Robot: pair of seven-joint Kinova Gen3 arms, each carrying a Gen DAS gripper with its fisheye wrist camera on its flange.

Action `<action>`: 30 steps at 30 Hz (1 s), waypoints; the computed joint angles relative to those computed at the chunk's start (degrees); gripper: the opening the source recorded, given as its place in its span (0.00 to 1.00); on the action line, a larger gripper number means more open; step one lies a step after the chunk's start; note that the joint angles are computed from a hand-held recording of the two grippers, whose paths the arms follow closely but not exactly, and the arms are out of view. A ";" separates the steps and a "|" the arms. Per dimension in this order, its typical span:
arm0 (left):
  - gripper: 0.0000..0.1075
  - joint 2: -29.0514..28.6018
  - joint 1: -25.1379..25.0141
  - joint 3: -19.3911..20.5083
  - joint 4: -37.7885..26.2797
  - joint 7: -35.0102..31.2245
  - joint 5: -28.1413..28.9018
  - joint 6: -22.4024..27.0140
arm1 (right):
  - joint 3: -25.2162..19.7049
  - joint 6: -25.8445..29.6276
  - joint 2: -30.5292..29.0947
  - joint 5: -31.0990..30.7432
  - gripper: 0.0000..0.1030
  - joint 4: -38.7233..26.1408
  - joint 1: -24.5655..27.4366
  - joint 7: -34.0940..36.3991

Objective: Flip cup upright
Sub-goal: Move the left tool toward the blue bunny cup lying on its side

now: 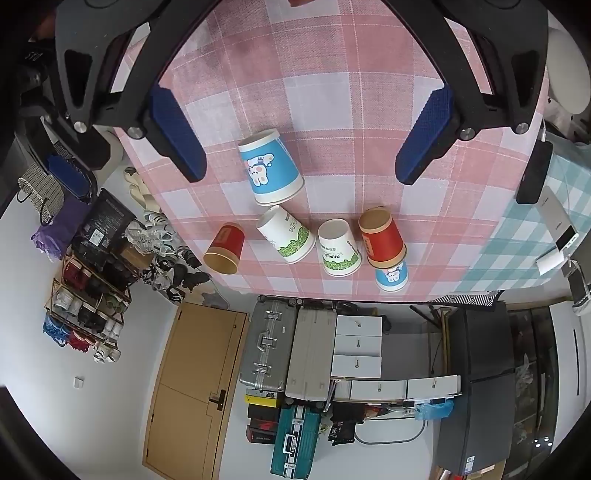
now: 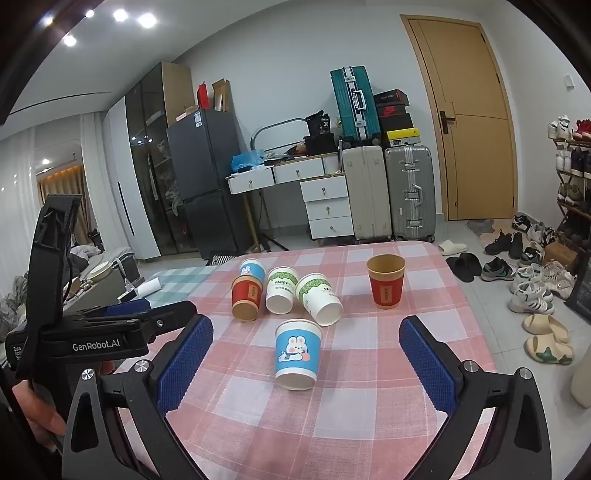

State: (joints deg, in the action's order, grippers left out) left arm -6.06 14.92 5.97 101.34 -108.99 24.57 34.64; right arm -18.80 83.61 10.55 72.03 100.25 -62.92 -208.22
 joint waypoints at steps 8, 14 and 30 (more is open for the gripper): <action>0.95 0.05 0.14 -0.14 0.44 -0.41 0.75 -0.39 | 0.05 -0.05 0.08 -0.19 1.00 -0.20 0.02 0.08; 0.95 0.16 0.06 0.00 0.38 -0.22 0.67 -0.24 | 0.16 -0.15 0.24 -0.17 1.00 -0.11 -0.08 -0.26; 0.95 0.05 -0.33 -0.78 0.27 -1.91 2.16 0.61 | 0.09 -0.28 0.26 -0.28 1.00 0.47 -0.14 -1.29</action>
State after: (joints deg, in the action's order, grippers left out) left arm -6.01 14.59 5.19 101.61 -110.90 26.73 35.24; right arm -18.72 83.33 10.81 71.75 100.71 -63.07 -209.51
